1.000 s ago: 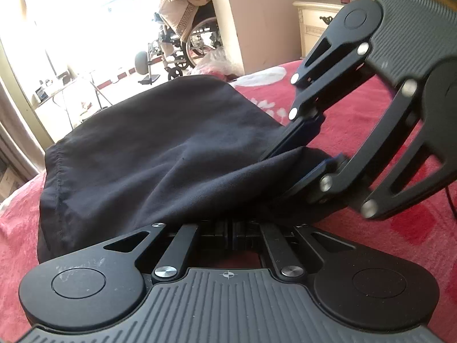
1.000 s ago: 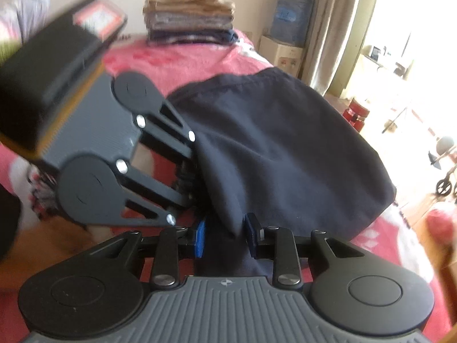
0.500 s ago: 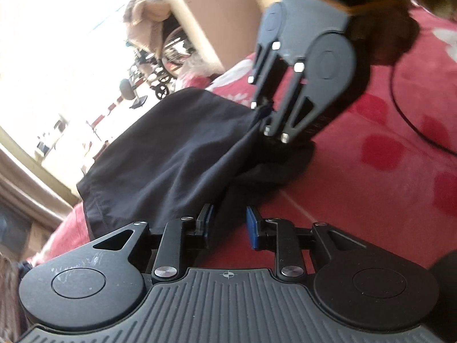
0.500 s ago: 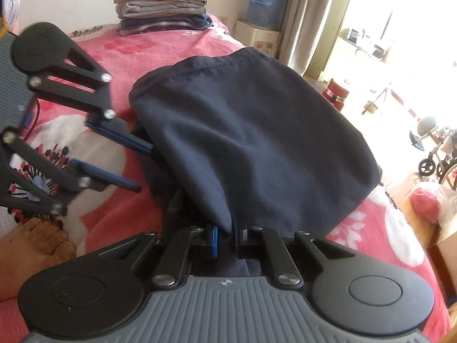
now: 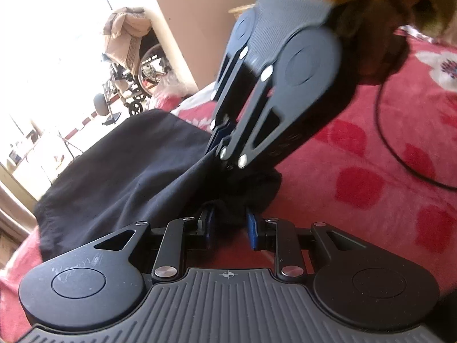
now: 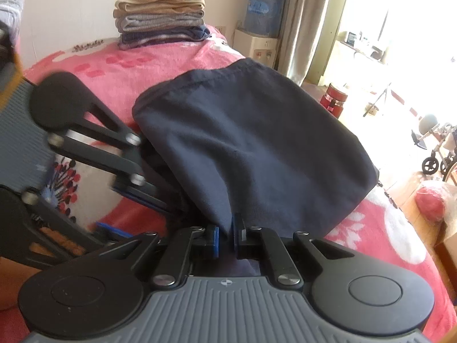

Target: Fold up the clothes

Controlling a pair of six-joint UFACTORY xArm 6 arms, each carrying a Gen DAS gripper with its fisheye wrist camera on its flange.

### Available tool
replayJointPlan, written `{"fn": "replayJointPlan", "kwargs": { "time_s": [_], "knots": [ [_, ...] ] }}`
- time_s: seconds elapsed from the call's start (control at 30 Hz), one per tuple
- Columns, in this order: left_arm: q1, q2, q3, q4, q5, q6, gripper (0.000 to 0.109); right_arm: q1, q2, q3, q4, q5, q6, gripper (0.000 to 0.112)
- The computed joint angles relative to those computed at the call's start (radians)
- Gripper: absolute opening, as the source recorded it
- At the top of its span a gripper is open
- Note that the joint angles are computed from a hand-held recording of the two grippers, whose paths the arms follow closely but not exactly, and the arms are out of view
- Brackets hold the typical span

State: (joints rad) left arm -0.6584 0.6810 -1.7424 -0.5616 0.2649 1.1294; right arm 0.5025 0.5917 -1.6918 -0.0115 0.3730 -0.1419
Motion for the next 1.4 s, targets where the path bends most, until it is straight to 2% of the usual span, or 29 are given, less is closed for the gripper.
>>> {"fn": "replayJointPlan", "kwargs": {
  "time_s": [0.13,0.23,0.37,0.43,0.6,0.8,0.97,1.1,1.2,1.27,1.4],
  "knots": [
    [-0.003,0.046,-0.045,-0.01,-0.013,-0.006,0.024,-0.001,-0.015,0.015,0.071,-0.022,-0.059,0.007],
    [-0.012,0.057,-0.053,-0.024,-0.026,-0.003,0.024,-0.003,-0.022,0.021,0.184,-0.029,-0.154,0.007],
    [-0.016,0.068,-0.06,-0.063,-0.033,0.019,0.025,-0.004,-0.027,0.015,0.329,-0.002,-0.3,0.007],
    [-0.017,0.074,-0.067,-0.08,-0.027,0.029,0.025,-0.008,-0.019,-0.006,0.379,0.041,-0.358,0.007],
    [-0.013,0.079,-0.078,-0.092,-0.006,0.015,0.025,-0.009,0.03,-0.069,0.364,0.111,-0.373,0.007],
    [0.008,0.008,-0.001,0.114,0.023,-0.146,0.028,0.0,0.075,-0.098,0.274,0.116,-0.373,0.008],
    [0.033,-0.071,0.09,0.271,0.045,-0.205,0.028,0.0,0.072,-0.087,0.266,0.101,-0.363,0.008],
    [0.054,-0.042,0.053,0.389,0.054,-0.342,0.028,0.0,0.056,-0.062,0.274,0.079,-0.363,0.008],
    [0.072,-0.009,-0.002,0.505,0.066,-0.507,0.028,0.009,0.031,-0.024,0.235,0.045,-0.382,0.008],
    [0.088,0.011,-0.058,0.574,0.135,-0.619,0.028,0.015,0.026,-0.007,0.186,0.025,-0.379,0.008],
    [0.106,-0.021,-0.103,0.579,0.313,-0.614,0.028,0.025,0.039,-0.012,0.079,0.012,-0.285,0.01]
  ]
}}
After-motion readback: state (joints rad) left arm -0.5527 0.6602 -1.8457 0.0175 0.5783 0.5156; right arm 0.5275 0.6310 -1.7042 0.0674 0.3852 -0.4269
